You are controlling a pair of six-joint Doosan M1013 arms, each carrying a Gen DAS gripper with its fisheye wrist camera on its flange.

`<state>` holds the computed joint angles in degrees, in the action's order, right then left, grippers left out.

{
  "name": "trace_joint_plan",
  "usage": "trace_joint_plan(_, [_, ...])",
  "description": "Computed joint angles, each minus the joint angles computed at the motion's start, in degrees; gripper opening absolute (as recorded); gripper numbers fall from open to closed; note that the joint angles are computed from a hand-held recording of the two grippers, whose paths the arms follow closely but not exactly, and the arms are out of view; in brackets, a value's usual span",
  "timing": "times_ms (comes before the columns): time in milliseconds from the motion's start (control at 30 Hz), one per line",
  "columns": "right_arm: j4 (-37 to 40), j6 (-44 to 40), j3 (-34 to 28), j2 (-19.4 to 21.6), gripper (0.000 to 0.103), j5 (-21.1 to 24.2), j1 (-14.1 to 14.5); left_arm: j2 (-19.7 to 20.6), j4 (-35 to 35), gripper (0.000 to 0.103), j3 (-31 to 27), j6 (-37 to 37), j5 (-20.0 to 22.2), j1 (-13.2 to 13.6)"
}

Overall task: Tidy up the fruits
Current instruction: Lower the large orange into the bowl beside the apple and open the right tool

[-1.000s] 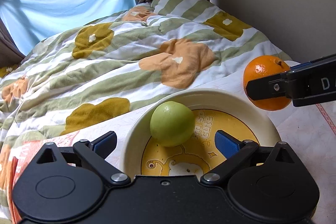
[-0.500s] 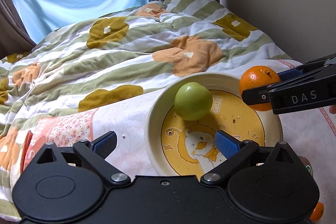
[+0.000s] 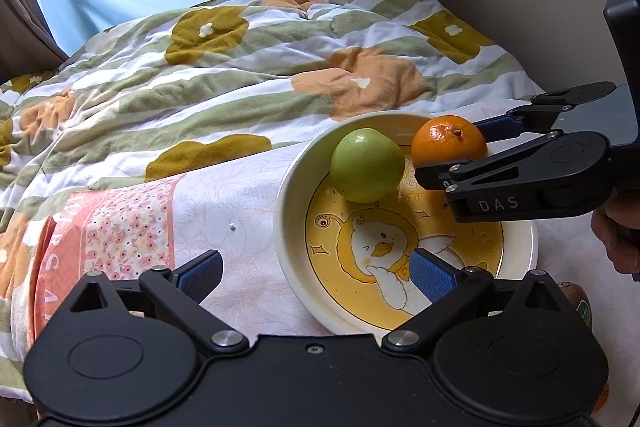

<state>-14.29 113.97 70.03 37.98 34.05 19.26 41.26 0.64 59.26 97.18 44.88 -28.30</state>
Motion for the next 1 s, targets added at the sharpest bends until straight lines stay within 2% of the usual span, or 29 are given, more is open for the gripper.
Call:
trace_joint_plan(100, [-2.55,1.72,0.64,-0.2,0.081,-1.24,0.29,-0.04,0.15,0.101,-0.01,-0.2,0.2,0.02])
trace_joint_plan(133, [-4.99,3.7,1.2,-0.54,0.086,-2.23,0.47,-0.09,0.23,0.101,0.01,-0.43,0.15,0.03])
trace_joint_plan(167, [-7.59,5.98,1.61,-0.84,0.103,-2.67,0.67,-0.23,0.28,0.101,0.17,-0.6,0.05,0.06])
trace_joint_plan(333, [-7.17,6.94,2.97,-1.96,0.103,-3.4,0.49,-1.06,0.52,0.101,1.08,-1.39,-0.5,0.14])
trace_joint_plan(433, [-11.49,12.23,4.72,-3.16,0.103,-5.15,0.84,-1.61,-0.19,0.101,1.6,-1.51,-0.52,0.36])
trace_joint_plan(567, [-15.84,16.85,5.64,-4.67,0.103,-4.15,1.41,-2.79,0.2,0.101,2.8,-2.11,-1.92,0.46])
trace_joint_plan(800, [-18.27,22.57,6.89,-7.99,0.103,-2.52,2.78,-6.24,2.28,0.101,6.39,-3.28,-5.85,0.61])
trace_joint_plan(1000, [-23.07,29.32,8.5,-11.39,0.103,0.78,5.24,-10.3,-0.8,0.101,10.96,-2.1,-10.0,1.4])
